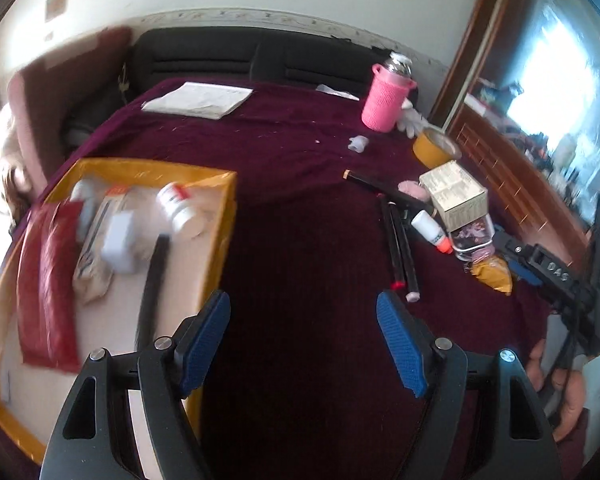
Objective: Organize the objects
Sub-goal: 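Grasp a black marker with the left gripper while the right grasps another marker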
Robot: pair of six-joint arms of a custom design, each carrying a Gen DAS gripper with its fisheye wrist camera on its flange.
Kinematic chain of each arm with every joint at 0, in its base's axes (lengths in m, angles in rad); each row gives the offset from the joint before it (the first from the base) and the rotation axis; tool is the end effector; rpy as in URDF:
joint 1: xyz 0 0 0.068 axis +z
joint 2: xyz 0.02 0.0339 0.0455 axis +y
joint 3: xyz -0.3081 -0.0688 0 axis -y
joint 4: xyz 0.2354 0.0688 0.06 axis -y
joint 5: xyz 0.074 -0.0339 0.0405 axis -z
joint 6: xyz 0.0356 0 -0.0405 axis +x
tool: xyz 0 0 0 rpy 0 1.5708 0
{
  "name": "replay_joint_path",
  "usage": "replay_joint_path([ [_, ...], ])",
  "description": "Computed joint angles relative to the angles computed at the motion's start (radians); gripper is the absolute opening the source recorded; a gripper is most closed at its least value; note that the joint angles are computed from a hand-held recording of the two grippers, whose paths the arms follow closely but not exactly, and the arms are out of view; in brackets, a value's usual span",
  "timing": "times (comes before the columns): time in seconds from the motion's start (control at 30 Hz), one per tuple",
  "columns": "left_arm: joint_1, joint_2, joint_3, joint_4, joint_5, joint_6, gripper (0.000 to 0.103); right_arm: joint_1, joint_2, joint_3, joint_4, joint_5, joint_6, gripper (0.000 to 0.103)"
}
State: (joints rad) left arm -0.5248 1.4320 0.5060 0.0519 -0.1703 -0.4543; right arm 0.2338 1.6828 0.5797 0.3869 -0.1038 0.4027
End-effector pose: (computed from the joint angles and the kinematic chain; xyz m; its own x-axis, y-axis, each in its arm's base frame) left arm 0.2080 -0.1134 0.1829 -0.7718 -0.0529 -0.6336 0.0679 0.9840 -0.1648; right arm 0.2877 0.0723 0.1648 -0.7077 0.2322 -0.6673 -0.0317 0.9331 0.3582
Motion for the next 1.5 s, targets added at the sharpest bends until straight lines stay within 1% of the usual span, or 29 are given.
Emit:
replay_joint_path([
  [0.03, -0.027, 0.054, 0.036, 0.014, -0.025, 0.006, 0.070, -0.016, 0.022, 0.002, 0.021, -0.024, -0.009, 0.078],
  [0.07, -0.046, 0.118, 0.073, 0.052, -0.028, 0.022, 0.070, -0.034, 0.048, 0.001, 0.052, -0.058, -0.013, 0.078],
  [0.13, -0.057, 0.219, 0.144, 0.081, -0.026, 0.039, 0.070, -0.069, 0.084, -0.032, 0.141, -0.130, -0.004, 0.078],
  [0.17, -0.067, 0.286, 0.202, 0.068, -0.041, 0.044, 0.070, -0.088, 0.099, -0.045, 0.169, -0.167, -0.004, 0.078],
  [0.3, -0.080, 0.486, 0.387, 0.011, -0.058, 0.085, 0.070, -0.164, 0.126, -0.058, 0.201, -0.308, 0.034, 0.078],
  [0.33, -0.076, 0.525, 0.422, -0.003, -0.050, 0.093, 0.070, -0.178, 0.121, -0.067, 0.220, -0.327, 0.042, 0.078],
  [0.4, -0.079, 0.597, 0.495, -0.034, -0.045, 0.111, 0.070, -0.187, 0.113, -0.066, 0.217, -0.339, 0.033, 0.078],
  [0.43, -0.082, 0.622, 0.521, -0.046, -0.059, 0.121, 0.070, -0.187, 0.111, -0.066, 0.215, -0.343, 0.032, 0.078],
  [0.47, -0.082, 0.626, 0.514, -0.011, -0.074, 0.121, 0.070, -0.191, 0.113, -0.066, 0.218, -0.355, 0.034, 0.078],
  [0.5, -0.073, 0.633, 0.517, -0.008, -0.068, 0.121, 0.069, -0.192, 0.114, -0.067, 0.222, -0.368, 0.038, 0.078],
  [0.57, -0.049, 0.649, 0.520, -0.009, -0.027, 0.115, 0.069, -0.192, 0.118, -0.059, 0.212, -0.379, 0.037, 0.078],
  [0.6, -0.042, 0.660, 0.518, -0.012, -0.027, 0.118, 0.068, -0.191, 0.120, -0.057, 0.208, -0.383, 0.039, 0.078],
  [0.67, -0.059, 0.658, 0.490, 0.026, -0.089, 0.165, 0.069, -0.195, 0.126, -0.055, 0.208, -0.400, 0.041, 0.078],
  [0.7, -0.061, 0.656, 0.485, 0.034, -0.095, 0.169, 0.069, -0.195, 0.128, -0.054, 0.210, -0.406, 0.041, 0.078],
  [0.8, -0.066, 0.668, 0.526, -0.008, -0.112, 0.165, 0.069, -0.187, 0.130, -0.050, 0.202, -0.411, 0.035, 0.078],
  [0.9, -0.090, 0.704, 0.586, -0.033, -0.169, 0.166, 0.069, -0.179, 0.134, -0.048, 0.196, -0.402, 0.031, 0.078],
  [0.93, -0.103, 0.714, 0.600, -0.041, -0.197, 0.162, 0.064, -0.178, 0.135, -0.048, 0.194, -0.398, 0.030, 0.078],
  [0.97, -0.115, 0.713, 0.604, -0.047, -0.203, 0.162, 0.055, -0.178, 0.136, -0.048, 0.194, -0.396, 0.032, 0.078],
  [1.0, -0.116, 0.705, 0.596, -0.038, -0.165, 0.165, 0.023, -0.178, 0.136, -0.047, 0.193, -0.395, 0.031, 0.078],
  [1.03, -0.121, 0.693, 0.592, -0.050, -0.116, 0.167, 0.013, -0.178, 0.137, -0.047, 0.192, -0.389, 0.029, 0.079],
  [1.07, -0.132, 0.686, 0.591, -0.069, -0.133, 0.161, 0.012, -0.175, 0.138, -0.045, 0.190, -0.378, 0.024, 0.079],
  [1.1, -0.141, 0.667, 0.563, -0.052, -0.133, 0.161, 0.012, -0.171, 0.141, -0.040, 0.180, -0.366, 0.021, 0.078],
  [1.2, -0.136, 0.554, 0.428, 0.021, -0.081, 0.139, 0.012, -0.159, 0.143, -0.031, 0.159, -0.351, 0.002, 0.078],
  [1.27, -0.119, 0.427, 0.297, 0.082, -0.056, 0.089, 0.012, -0.140, 0.137, -0.029, 0.149, -0.310, -0.018, 0.078],
  [1.4, -0.086, 0.221, 0.127, 0.107, -0.034, 0.040, 0.012, -0.104, 0.134, -0.032, 0.142, -0.257, -0.047, 0.078],
  [1.5, -0.045, 0.056, 0.005, 0.116, 0.021, 0.006, 0.012, -0.069, 0.127, -0.037, 0.136, -0.210, -0.068, 0.078],
])
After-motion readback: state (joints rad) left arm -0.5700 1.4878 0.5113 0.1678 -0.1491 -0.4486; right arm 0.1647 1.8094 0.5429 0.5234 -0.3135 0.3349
